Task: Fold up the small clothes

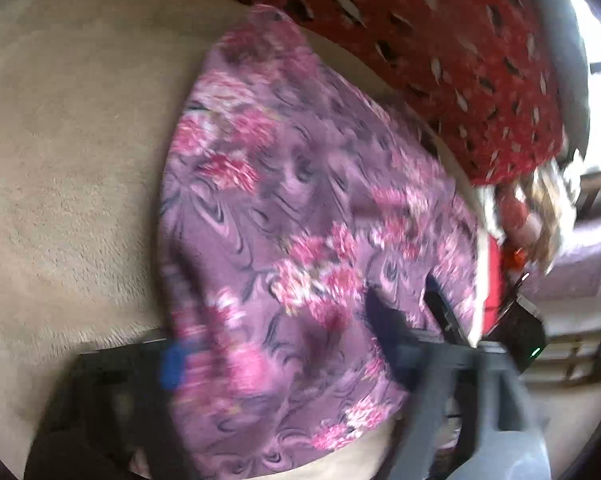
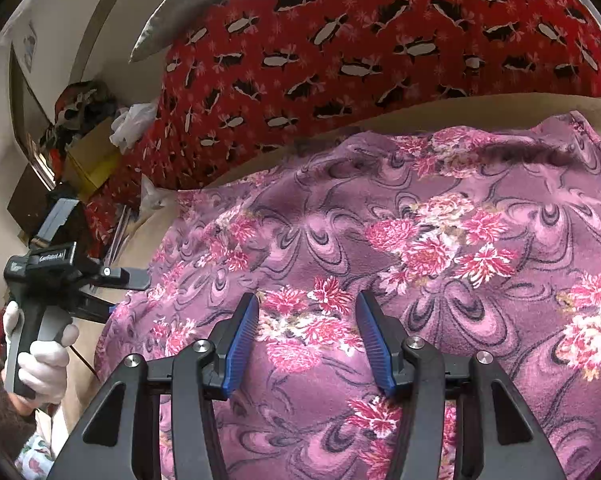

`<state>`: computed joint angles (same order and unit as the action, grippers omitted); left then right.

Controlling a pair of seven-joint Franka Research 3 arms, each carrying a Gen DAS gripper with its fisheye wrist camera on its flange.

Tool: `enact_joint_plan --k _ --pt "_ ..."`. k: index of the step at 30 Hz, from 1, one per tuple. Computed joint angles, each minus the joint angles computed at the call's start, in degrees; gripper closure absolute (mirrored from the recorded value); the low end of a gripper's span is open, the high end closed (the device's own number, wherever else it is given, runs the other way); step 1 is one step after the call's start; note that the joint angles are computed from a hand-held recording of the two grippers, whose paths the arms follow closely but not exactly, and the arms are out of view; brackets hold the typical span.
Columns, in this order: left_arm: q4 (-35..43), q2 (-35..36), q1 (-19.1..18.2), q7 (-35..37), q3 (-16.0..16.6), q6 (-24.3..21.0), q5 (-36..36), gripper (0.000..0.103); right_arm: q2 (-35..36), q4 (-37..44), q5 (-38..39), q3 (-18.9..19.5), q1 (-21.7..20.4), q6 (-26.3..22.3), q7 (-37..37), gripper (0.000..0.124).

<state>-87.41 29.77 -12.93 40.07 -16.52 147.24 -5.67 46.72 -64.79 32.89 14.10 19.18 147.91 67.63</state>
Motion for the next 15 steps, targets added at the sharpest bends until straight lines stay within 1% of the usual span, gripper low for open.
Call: enact_joint_plan --k 1,2,4,6,7,9,11,14,15 --pt "1.8 0.6 -1.2 -0.6 0.9 -2.4 1.9 0.075 0.2 0.4 -0.2 -0.2 0.1 -0.4 0.5 0.071" --pt "2.6 0.7 -2.0 -1.5 1.5 -3.7 3.2 0.084 0.5 1.4 -0.6 -0.6 0.4 -1.3 1.3 0.071" --pt "1.3 -0.7 -2.5 -3.7 1.9 -1.8 3.6 0.086 0.7 2.6 -1.6 -1.5 0.8 -2.9 3.3 0.072" --pt "-1.4 -2.6 -2.6 -5.4 1.7 2.0 3.7 0.086 0.0 2.4 -2.5 -2.4 1.1 -3.2 5.1 0.074" --pt "-3.4 -4.1 -2.0 -5.3 1.1 4.0 3.0 0.086 -0.7 1.6 -3.1 -3.0 1.3 -2.6 5.8 0.073" --pt "-3.0 -4.3 -2.4 -6.0 0.7 6.3 3.0 0.087 -3.3 -2.0 -4.0 -4.0 1.3 0.0 6.9 0.072" --pt "-1.1 -3.6 -3.3 -7.1 0.9 6.6 3.9 0.087 -5.4 -4.7 -4.8 -4.8 0.8 1.3 8.1 0.072" --pt "3.1 -2.1 -5.2 -9.4 1.7 3.9 6.2 0.087 -8.1 -8.4 -6.2 -5.8 0.1 2.5 9.3 0.071" --pt "5.0 -1.1 -5.9 -10.3 2.0 3.0 7.0 0.087 -8.6 -9.0 -6.7 -6.1 -0.1 2.4 9.6 0.072"
